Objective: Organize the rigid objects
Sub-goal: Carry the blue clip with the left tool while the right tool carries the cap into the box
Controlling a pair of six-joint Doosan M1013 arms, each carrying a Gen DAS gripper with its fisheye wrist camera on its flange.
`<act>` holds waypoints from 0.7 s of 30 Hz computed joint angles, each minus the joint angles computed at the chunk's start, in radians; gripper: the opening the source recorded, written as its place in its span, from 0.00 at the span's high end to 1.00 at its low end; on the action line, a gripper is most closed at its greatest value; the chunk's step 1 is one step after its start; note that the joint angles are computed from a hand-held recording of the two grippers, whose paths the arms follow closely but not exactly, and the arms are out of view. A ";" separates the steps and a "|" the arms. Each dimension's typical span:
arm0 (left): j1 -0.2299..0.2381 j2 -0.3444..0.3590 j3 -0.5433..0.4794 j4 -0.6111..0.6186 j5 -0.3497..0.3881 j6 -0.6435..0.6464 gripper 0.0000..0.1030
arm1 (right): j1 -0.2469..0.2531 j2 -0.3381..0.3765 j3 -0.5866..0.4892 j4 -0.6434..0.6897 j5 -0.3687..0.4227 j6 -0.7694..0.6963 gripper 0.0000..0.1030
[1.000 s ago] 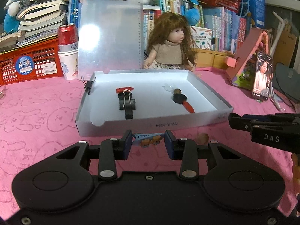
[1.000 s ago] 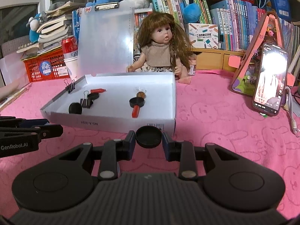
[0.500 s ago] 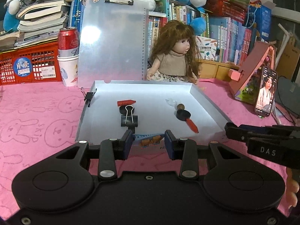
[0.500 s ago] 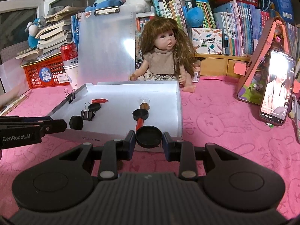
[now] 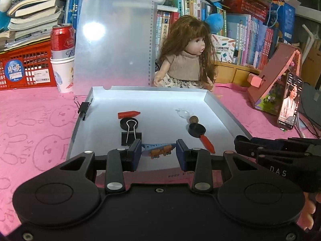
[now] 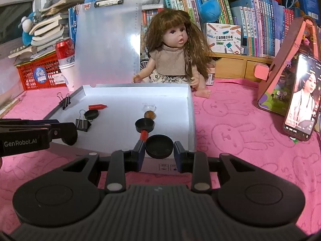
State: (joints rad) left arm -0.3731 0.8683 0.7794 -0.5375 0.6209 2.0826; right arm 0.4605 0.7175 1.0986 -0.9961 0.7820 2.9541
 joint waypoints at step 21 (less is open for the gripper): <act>-0.022 0.113 -0.193 0.148 0.097 -0.133 0.65 | -0.036 0.058 -0.106 0.149 0.037 -0.148 0.65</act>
